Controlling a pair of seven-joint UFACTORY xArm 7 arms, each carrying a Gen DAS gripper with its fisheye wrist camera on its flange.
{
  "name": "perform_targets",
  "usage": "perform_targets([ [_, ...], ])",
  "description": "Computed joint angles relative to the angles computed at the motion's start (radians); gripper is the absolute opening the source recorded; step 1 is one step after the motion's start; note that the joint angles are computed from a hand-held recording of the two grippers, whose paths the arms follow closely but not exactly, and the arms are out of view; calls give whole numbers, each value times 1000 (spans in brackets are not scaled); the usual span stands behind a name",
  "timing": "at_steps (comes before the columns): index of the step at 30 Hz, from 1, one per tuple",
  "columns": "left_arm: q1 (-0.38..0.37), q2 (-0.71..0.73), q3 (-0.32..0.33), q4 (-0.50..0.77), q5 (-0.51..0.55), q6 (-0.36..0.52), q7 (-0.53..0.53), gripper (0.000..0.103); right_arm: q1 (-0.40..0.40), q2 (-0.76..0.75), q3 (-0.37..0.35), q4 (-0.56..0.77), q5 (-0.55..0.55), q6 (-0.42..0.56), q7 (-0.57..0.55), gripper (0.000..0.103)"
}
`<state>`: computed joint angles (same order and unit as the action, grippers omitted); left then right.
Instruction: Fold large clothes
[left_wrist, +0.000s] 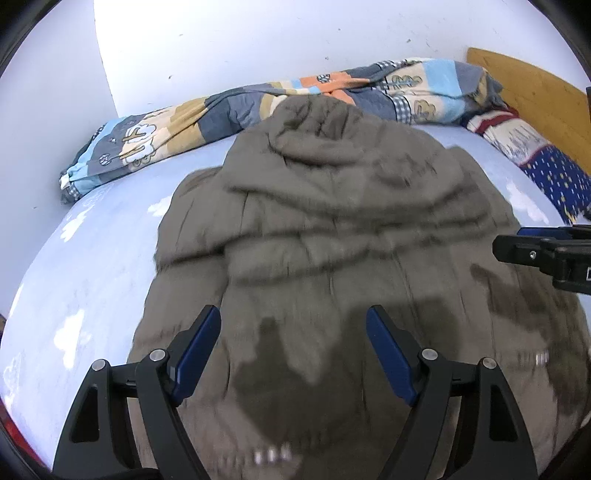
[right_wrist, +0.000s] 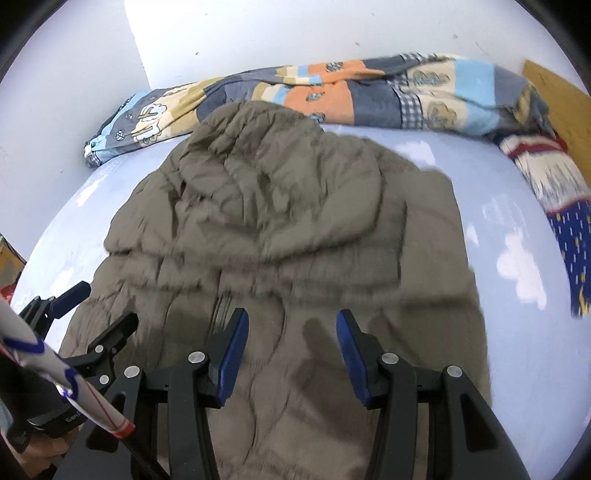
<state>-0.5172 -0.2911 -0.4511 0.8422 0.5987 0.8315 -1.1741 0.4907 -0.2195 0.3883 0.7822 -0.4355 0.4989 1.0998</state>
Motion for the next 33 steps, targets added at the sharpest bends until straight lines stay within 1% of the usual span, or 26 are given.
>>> perform_targets([
  [3,-36,-64,-14,-57,-65,32,-3,80,32,-51,17,-61,48,-4,24,54],
  [7,-87,-170,-38,-152,-192,65,-36,80,66,-99,65,-104,73,33,53,54],
  [10,-120,-242,-73,-209,-264,112,-75,80,103,-140,94,-149,104,40,81,54],
  [12,-135,-284,-102,-233,-290,149,-108,80,129,-165,113,-177,128,49,104,54],
  [16,-152,-328,-160,-240,-304,216,-168,80,179,-201,141,-223,173,65,142,54],
  [17,-155,-330,-163,-240,-309,221,-175,80,189,-210,151,-234,181,70,157,54],
  [18,-157,-326,-170,-236,-312,229,-184,80,195,-213,157,-239,184,70,167,54],
  [22,-153,-270,-196,-202,-290,261,-200,80,212,-193,179,-242,180,84,196,60],
  [27,-165,-234,-186,-199,-261,261,-228,80,218,-144,195,-225,121,108,219,62],
  [31,-180,-233,-180,-205,-246,259,-242,81,225,-131,187,-234,91,90,240,63],
  [33,-185,-232,-178,-207,-239,260,-246,81,227,-123,186,-227,78,97,246,63],
])
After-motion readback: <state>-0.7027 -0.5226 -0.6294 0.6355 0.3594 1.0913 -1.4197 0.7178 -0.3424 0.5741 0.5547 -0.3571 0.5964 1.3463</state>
